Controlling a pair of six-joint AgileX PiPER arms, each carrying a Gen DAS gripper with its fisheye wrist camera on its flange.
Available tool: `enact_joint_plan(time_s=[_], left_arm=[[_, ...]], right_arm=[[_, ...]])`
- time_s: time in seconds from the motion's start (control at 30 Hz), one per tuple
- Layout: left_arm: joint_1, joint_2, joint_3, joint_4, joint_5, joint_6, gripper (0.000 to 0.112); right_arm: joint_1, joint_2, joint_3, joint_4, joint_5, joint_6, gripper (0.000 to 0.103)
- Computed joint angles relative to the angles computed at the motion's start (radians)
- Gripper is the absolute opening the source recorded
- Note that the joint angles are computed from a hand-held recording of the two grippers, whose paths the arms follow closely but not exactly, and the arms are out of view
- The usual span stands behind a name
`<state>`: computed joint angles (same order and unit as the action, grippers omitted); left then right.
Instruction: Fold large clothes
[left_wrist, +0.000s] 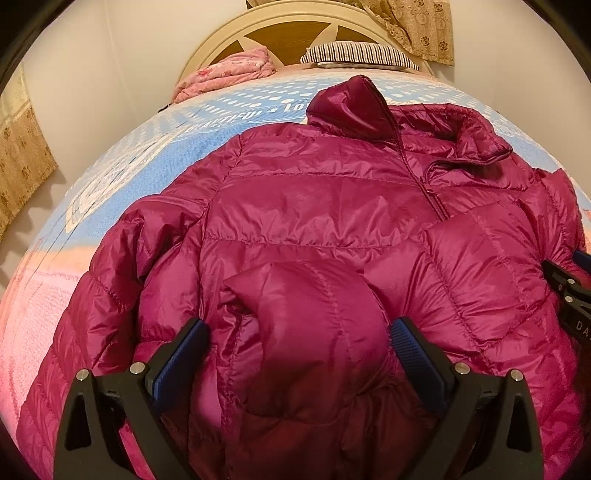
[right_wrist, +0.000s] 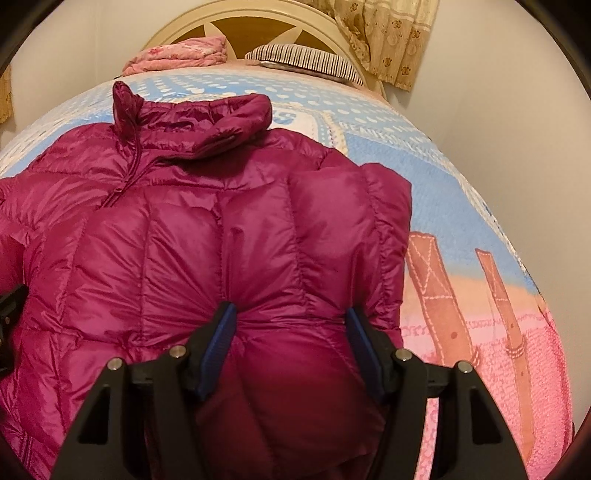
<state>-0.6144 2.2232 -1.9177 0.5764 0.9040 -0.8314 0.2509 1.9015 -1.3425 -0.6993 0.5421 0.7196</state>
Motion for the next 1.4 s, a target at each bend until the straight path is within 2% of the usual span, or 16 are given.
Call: enact_joint_plan(time_s=[0.1,0.17,0.23,0.3,0.47,0.53,0.63,0.77,0.87,0.9,0.93,1.0,1.03,1.1,1.23,1.4], left_arm=[[0.007,-0.072,0.050,-0.028,0.005,0.032,0.100],[-0.008,-0.205,0.200,0.066,-0.044,-0.024,0.100],[-0.012,-0.335,0.347,0.151,-0.084,-0.070,0.100],[-0.010,-0.461,0.499,0.275,-0.065,-0.157,0.100],[0.088,-0.662,0.783,0.321,0.003,-0.236,0.100],[0.150,-0.745,0.905,0.296,0.004,-0.252,0.100],[0.251,-0.853,1.045,0.220,-0.042,-0.242,0.100],[0.392,-0.961,1.150,-0.002,-0.198,-0.101,0.100],[0.367,-0.968,1.165,-0.013,-0.241,-0.121,0.100],[0.348,-0.950,1.162,0.018,-0.248,-0.147,0.094],[0.314,-0.925,1.150,0.062,-0.222,-0.196,0.064],[0.297,-0.876,1.119,0.089,-0.185,-0.199,0.029],[0.299,-0.878,1.112,0.095,-0.186,-0.201,0.020],[0.280,-0.884,1.079,0.145,-0.129,-0.225,0.015],[0.234,-0.928,1.001,0.296,-0.003,-0.290,0.014],[0.072,-0.899,0.824,0.440,0.147,-0.297,0.014]], right_arm=[[-0.026,-0.016,0.002,0.094,-0.023,-0.082,0.066],[-0.047,-0.051,0.021,0.181,-0.037,-0.168,0.070],[-0.041,-0.101,0.060,0.163,-0.036,-0.155,0.077],[-0.022,-0.178,0.130,0.122,-0.049,-0.114,0.087],[0.047,-0.307,0.264,0.076,-0.067,-0.062,0.089],[0.088,-0.350,0.319,0.029,-0.071,-0.004,0.089],[0.137,-0.396,0.387,-0.024,-0.088,0.082,0.089],[0.178,-0.430,0.441,-0.091,-0.106,0.166,0.089],[0.199,-0.449,0.471,-0.153,-0.113,0.242,0.089],[0.200,-0.453,0.477,-0.160,-0.116,0.256,0.089],[0.199,-0.464,0.486,-0.157,-0.118,0.260,0.089],[0.192,-0.483,0.505,-0.165,-0.132,0.271,0.089],[0.191,-0.490,0.511,-0.172,-0.134,0.277,0.089],[0.180,-0.505,0.525,-0.189,-0.140,0.291,0.089],[0.132,-0.532,0.553,-0.202,-0.165,0.304,0.089],[0.063,-0.554,0.572,-0.189,-0.198,0.305,0.089]])
